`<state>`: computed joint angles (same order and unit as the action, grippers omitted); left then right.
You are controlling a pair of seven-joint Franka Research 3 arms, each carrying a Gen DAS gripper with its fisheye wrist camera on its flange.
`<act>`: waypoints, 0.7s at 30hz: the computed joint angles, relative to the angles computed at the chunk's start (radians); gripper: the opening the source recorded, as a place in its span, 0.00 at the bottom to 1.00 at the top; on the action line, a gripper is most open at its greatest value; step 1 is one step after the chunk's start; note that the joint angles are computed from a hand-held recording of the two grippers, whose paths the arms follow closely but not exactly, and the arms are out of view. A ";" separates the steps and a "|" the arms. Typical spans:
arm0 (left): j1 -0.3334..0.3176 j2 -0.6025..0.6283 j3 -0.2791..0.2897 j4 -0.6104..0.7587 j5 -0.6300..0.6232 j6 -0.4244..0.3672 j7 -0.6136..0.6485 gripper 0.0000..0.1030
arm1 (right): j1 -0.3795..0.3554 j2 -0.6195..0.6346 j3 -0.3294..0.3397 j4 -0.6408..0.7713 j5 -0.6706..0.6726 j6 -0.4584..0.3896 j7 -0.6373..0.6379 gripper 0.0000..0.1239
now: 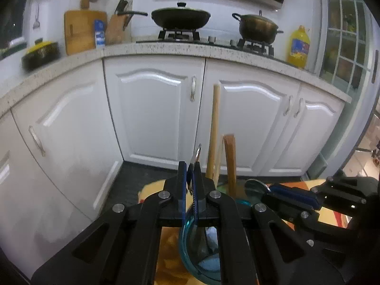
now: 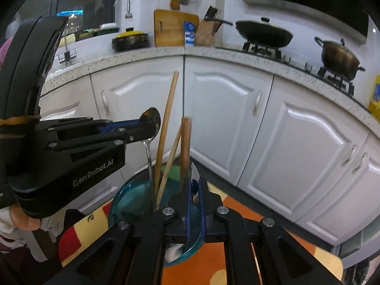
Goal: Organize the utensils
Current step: 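Lower both spoons into the cup and open both tools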
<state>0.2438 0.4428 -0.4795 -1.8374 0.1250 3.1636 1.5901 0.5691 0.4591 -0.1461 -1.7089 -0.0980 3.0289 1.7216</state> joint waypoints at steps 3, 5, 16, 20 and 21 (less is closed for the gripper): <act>0.004 -0.002 -0.008 -0.003 -0.008 -0.022 0.002 0.02 | -0.086 -0.009 0.100 -0.015 0.080 0.003 -0.054 0.04; -0.013 -0.007 0.011 -0.005 -0.014 -0.032 -0.002 0.03 | -0.140 -0.022 0.161 -0.036 0.151 0.026 -0.093 0.07; 0.045 -0.032 -0.056 -0.045 -0.083 -0.034 0.044 0.39 | -0.157 -0.067 0.183 -0.101 0.295 0.067 -0.145 0.16; 0.046 -0.052 -0.056 -0.062 -0.100 -0.031 0.053 0.40 | -0.135 -0.078 0.158 -0.114 0.291 0.068 -0.132 0.16; 0.047 -0.058 -0.056 -0.067 -0.104 -0.029 0.055 0.41 | -0.136 -0.080 0.159 -0.117 0.291 0.070 -0.133 0.16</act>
